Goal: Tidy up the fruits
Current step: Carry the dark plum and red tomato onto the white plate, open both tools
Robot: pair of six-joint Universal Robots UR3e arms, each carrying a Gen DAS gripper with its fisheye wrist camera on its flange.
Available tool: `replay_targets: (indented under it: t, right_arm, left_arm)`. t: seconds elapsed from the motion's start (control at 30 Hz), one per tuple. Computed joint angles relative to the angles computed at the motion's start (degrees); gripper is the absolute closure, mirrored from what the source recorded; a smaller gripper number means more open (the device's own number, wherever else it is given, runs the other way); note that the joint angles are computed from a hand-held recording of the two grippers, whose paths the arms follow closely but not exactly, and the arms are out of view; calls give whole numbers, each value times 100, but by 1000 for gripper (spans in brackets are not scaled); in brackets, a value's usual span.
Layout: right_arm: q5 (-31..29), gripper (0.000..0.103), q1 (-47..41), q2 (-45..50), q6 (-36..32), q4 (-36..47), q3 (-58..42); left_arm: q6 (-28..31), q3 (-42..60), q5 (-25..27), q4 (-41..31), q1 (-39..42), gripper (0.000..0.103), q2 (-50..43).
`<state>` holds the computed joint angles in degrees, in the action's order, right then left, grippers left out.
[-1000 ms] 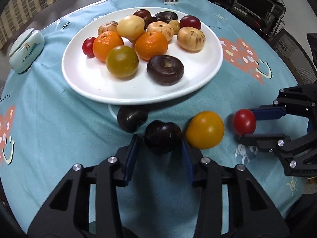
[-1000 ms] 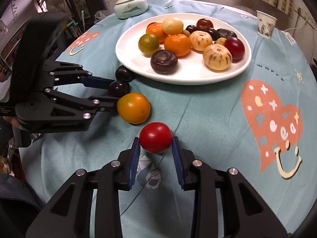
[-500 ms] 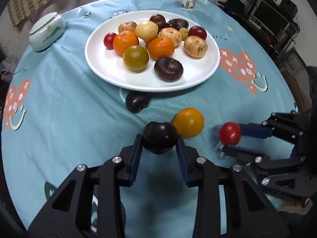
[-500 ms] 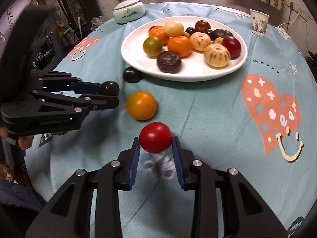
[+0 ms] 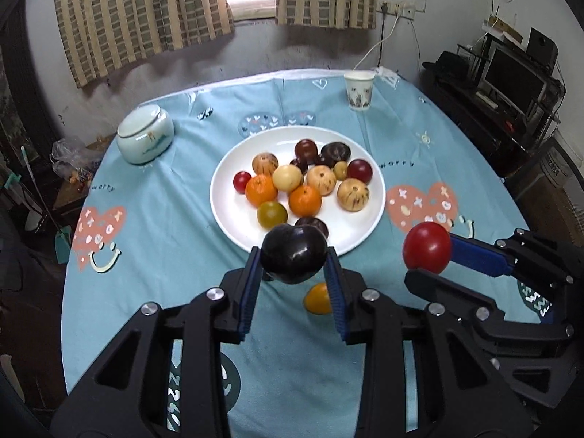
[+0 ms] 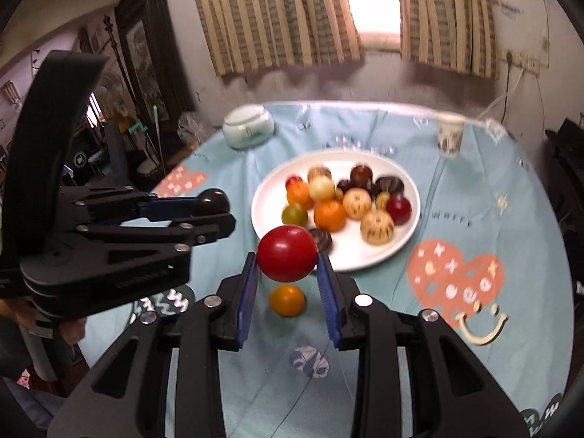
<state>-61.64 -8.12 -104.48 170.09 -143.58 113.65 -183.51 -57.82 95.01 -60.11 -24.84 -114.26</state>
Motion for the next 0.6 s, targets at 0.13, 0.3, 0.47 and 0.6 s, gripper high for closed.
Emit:
replay_targets:
  t: [0.13, 0.3, 0.47, 0.6]
  right_arm:
    - [40, 70, -11, -103, -37, 89, 14]
    - [-7, 70, 10, -136, -42, 115, 85]
    - [-54, 70, 39, 20, -21, 111, 51]
    - [-90, 70, 96, 262, -12, 50, -17]
  left_arm:
    - [-43, -19, 38, -57, -87, 68, 101]
    - [-105, -22, 97, -126, -97, 68, 83]
    - [-125, 108, 81, -216, -48, 68, -68]
    - [-91, 243, 5, -249, 9, 68, -248]
